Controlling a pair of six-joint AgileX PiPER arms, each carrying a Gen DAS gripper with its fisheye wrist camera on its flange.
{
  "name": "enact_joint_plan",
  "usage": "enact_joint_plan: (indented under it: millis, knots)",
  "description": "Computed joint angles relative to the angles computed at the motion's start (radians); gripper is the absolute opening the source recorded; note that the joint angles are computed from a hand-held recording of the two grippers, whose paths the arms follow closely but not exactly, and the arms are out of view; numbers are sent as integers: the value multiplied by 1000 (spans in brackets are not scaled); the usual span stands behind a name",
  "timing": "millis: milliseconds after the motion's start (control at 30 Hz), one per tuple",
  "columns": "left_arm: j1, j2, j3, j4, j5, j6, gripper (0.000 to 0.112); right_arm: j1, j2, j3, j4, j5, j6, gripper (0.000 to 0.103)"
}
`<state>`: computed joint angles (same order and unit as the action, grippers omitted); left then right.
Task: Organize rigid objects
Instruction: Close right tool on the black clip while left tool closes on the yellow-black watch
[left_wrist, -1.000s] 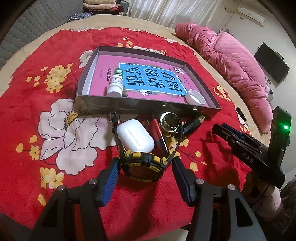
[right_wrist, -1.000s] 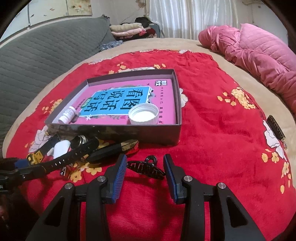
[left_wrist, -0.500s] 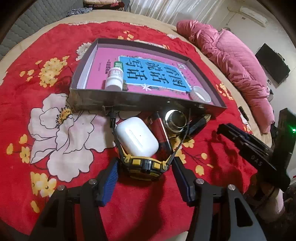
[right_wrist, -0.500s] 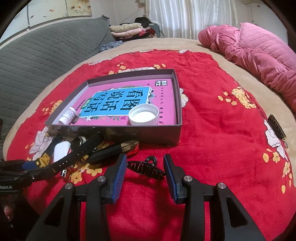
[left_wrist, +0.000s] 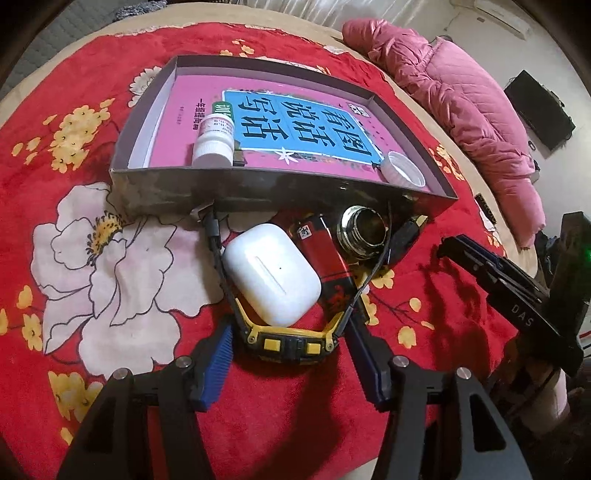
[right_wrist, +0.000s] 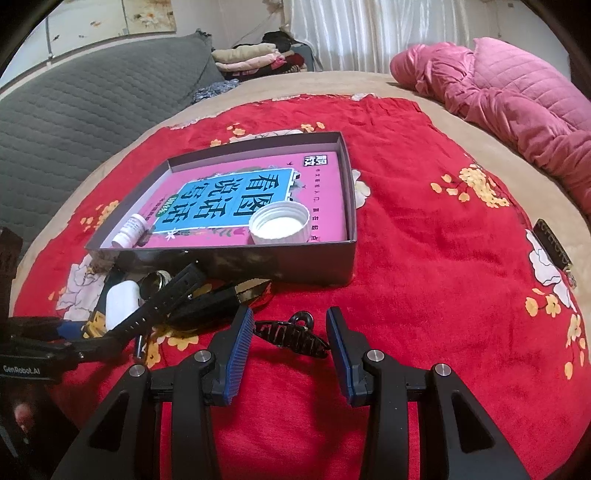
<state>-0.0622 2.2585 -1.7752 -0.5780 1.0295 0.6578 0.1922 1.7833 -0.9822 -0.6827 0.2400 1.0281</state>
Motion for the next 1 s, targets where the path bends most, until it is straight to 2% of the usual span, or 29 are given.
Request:
enact_joint_plan:
  millis: [667,1000]
  knots:
    - [75,-121,158,-118,-27,109,57,-11,-15,11,-3,-10,14,42]
    - [105,-138,170,-196,-56,133,57,-12,-18,14,-10,-14,20,42]
